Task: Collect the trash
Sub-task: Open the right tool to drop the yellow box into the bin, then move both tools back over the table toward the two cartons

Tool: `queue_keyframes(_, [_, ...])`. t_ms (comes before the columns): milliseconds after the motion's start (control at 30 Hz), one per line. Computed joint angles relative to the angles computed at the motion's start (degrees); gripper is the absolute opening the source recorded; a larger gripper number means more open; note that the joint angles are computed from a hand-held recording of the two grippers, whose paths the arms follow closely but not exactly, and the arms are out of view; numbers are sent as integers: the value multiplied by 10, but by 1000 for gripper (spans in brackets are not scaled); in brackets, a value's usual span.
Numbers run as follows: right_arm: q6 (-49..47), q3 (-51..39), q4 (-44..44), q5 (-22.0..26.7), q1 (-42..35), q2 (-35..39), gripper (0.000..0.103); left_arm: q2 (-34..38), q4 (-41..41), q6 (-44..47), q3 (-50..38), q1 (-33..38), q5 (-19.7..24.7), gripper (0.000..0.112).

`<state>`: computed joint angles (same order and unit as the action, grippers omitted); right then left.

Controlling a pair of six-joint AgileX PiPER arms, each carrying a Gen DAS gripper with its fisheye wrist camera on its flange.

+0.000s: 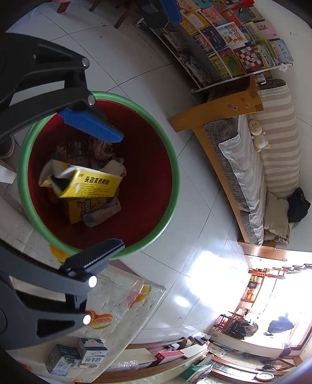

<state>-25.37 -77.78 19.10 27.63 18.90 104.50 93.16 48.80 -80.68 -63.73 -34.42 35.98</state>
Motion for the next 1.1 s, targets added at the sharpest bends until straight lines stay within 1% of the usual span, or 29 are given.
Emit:
queue_keyframes(67, [-15,15,13,-9,-6,-16,97,3,4,-7,-1,-5,1,95])
queue_keyframes(233, [-53,39,40,-2,-33,-48,98,14,-1,-4,-23,-19,13,95])
queue_keyframes(367, [-96,82,56,-1,-66,-90,98,23,-4,-1,-51,-44,25,95])
queue_keyframes(467, [-141,126,81,-7,-102,-133,98,39,-14,13,-79,-69,35,95])
queue_keyframes(633, [-219,178,137,18,-188,-196,98,88,-49,54,-155,-114,51,95])
queue_keyframes(733, [-264,210,152,29,-242,-235,98,126,-65,88,-220,-144,72,95])
queue_keyframes(867, [-355,229,200,67,-342,-271,98,192,-100,145,-330,-176,102,95])
queue_keyframes(933, [-404,228,227,96,-401,-276,98,230,-125,180,-395,-188,117,95])
queue_keyframes(1000, [-433,218,237,120,-453,-272,98,272,-147,213,-467,-198,142,95])
queue_keyframes(1100, [-471,202,249,144,-517,-255,98,339,-180,266,-584,-205,177,95])
